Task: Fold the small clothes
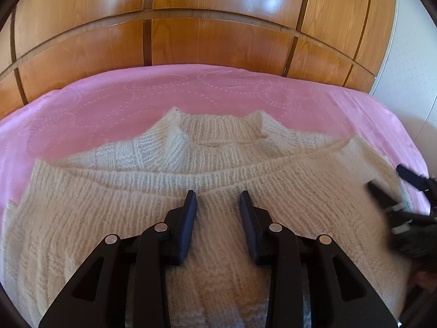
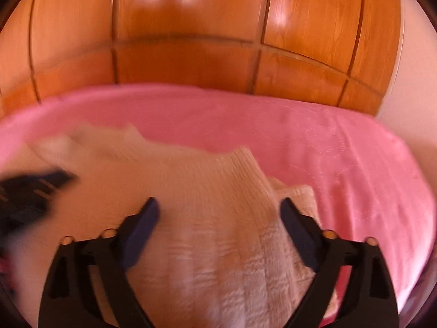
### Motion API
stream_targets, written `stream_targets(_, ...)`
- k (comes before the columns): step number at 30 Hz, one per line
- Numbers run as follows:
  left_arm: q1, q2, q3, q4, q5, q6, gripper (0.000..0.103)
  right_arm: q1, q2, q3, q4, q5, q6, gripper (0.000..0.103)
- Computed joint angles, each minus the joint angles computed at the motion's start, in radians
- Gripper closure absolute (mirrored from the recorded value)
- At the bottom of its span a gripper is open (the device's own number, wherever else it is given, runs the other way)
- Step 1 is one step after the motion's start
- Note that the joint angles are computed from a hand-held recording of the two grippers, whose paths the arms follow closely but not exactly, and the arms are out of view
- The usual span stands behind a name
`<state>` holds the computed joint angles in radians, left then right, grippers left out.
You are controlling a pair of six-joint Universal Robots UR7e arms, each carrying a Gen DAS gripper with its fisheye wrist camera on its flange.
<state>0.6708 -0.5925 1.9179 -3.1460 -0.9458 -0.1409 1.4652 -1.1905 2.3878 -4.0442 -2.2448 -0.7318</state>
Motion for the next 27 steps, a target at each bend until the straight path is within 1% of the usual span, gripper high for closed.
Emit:
stream_targets(1, 0.003, -0.003, 0.006, -0.011, -0.011, -0.001, 0.068, -0.026, 0.001, 0.002, 0.009, 0.018, 0.017, 0.007)
stream_targets(2, 0.011, -0.013, 0.016, -0.027, -0.033, -0.003, 0.065, -0.060, -0.032, 0.009, 0.059, 0.072, 0.076, 0.004)
stream_targets(3, 0.018, -0.022, 0.025, -0.040, -0.056, -0.006, 0.064, -0.075, -0.078, 0.008, 0.151, 0.092, 0.151, 0.004)
stream_targets(4, 0.025, -0.038, 0.042, -0.059, -0.079, -0.017, 0.055, -0.088, -0.107, 0.008, 0.213, 0.113, 0.189, 0.003)
stream_targets(5, 0.024, -0.052, 0.060, -0.075, -0.081, -0.036, 0.038, -0.100, -0.124, 0.012, 0.239, 0.138, 0.205, 0.003)
stream_targets(7, 0.008, -0.086, 0.116, -0.126, -0.040, -0.080, 0.020, -0.098, -0.123, 0.019, 0.220, 0.143, 0.196, 0.003)
stream_targets(9, -0.009, -0.113, 0.171, -0.185, -0.006, -0.106, 0.019, -0.094, -0.112, 0.025, 0.180, 0.141, 0.180, 0.002)
stream_targets(10, -0.017, -0.140, 0.204, -0.192, 0.019, -0.133, 0.017, -0.092, -0.112, 0.029, 0.169, 0.140, 0.179, 0.002)
stream_targets(12, -0.023, -0.182, 0.248, -0.192, 0.055, -0.178, 0.017, -0.088, -0.119, 0.035, 0.172, 0.140, 0.188, 0.002)
stream_targets(14, -0.027, -0.234, 0.300, -0.192, 0.106, -0.230, 0.017, -0.081, -0.144, 0.046, 0.197, 0.134, 0.215, 0.002)
stream_targets(16, -0.028, -0.296, 0.356, -0.185, 0.168, -0.299, 0.017, -0.056, -0.178, 0.072, 0.225, 0.098, 0.235, 0.002)
stream_targets(19, -0.013, -0.372, 0.424, -0.206, 0.209, -0.375, 0.017, -0.021, -0.239, 0.132, 0.231, 0.087, 0.218, 0.002)
stream_targets(21, 0.010, -0.407, 0.442, -0.183, 0.199, -0.410, 0.017, 0.008, -0.270, 0.176, 0.218, 0.068, 0.185, 0.002)
stream_targets(22, 0.024, -0.424, 0.447, -0.164, 0.182, -0.425, 0.017, 0.028, -0.282, 0.204, 0.208, 0.048, 0.171, 0.002)
stream_targets(24, 0.041, -0.439, 0.458, -0.150, 0.147, -0.436, 0.017, 0.056, -0.289, 0.247, 0.179, 0.033, 0.151, 0.002)
stream_targets(27, 0.068, -0.442, 0.459, -0.131, 0.081, -0.439, 0.017, 0.101, -0.260, 0.308, 0.103, 0.015, 0.129, 0.002)
